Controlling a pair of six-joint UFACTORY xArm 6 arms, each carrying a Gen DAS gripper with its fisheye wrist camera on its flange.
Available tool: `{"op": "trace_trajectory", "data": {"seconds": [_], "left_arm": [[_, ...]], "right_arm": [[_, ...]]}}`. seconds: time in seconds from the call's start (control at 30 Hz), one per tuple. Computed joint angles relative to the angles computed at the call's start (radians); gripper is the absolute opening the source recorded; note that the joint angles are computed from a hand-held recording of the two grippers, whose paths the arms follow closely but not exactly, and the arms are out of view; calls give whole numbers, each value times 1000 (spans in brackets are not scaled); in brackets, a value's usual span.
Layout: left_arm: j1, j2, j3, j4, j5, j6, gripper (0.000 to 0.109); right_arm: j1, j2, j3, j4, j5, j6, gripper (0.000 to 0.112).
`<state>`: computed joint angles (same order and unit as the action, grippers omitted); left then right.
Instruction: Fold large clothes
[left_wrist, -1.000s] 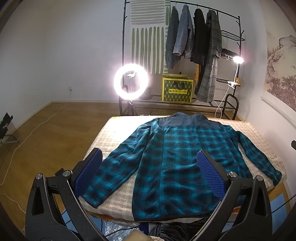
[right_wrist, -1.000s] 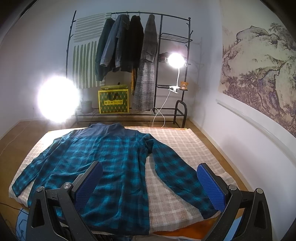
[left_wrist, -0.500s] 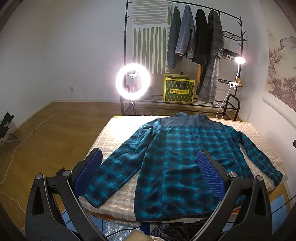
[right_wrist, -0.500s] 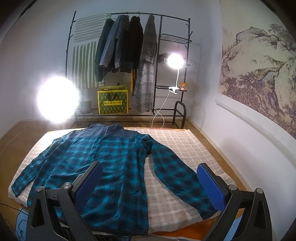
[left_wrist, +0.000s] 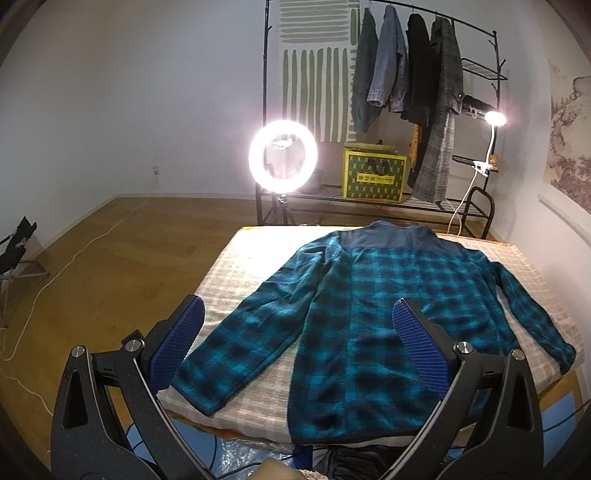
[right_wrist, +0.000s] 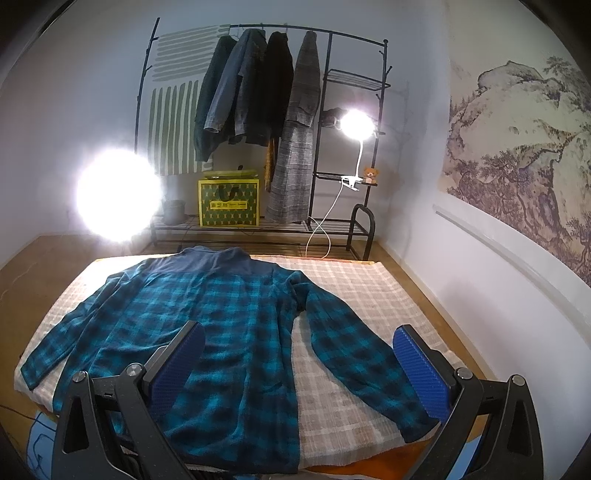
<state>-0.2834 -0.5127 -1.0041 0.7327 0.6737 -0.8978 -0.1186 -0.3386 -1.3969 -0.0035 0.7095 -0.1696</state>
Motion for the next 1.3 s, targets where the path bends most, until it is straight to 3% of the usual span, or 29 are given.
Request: {"op": "trace_trajectory", "data": {"seconds": [0.27, 0.43, 0.6, 0.77, 0.87, 1.0, 1.17, 1.3], "left_arm": [[112, 3, 44, -33, -45, 56, 103], [213, 25, 82, -45, -82, 102, 103], [343, 90, 127, -221, -157, 249, 92], [448, 192, 160, -533, -201, 461, 84], [495, 239, 180, -649, -214, 527, 83], [539, 313, 180, -742, -217, 574, 83], [558, 402, 165, -756, -239, 566, 83], [562, 461, 150, -777, -261, 584, 83]], "right_arm": [[17, 41, -32, 9, -8, 12, 103], [31, 53, -21, 37, -78, -6, 103], [45, 62, 11, 197, -185, -100, 103], [59, 131, -79, 322, -79, -181, 103], [63, 156, -105, 394, -53, -204, 103], [67, 207, -153, 466, 1, -203, 103], [81, 262, -194, 519, 47, -195, 103], [81, 319, -262, 578, 156, -212, 101]]}}
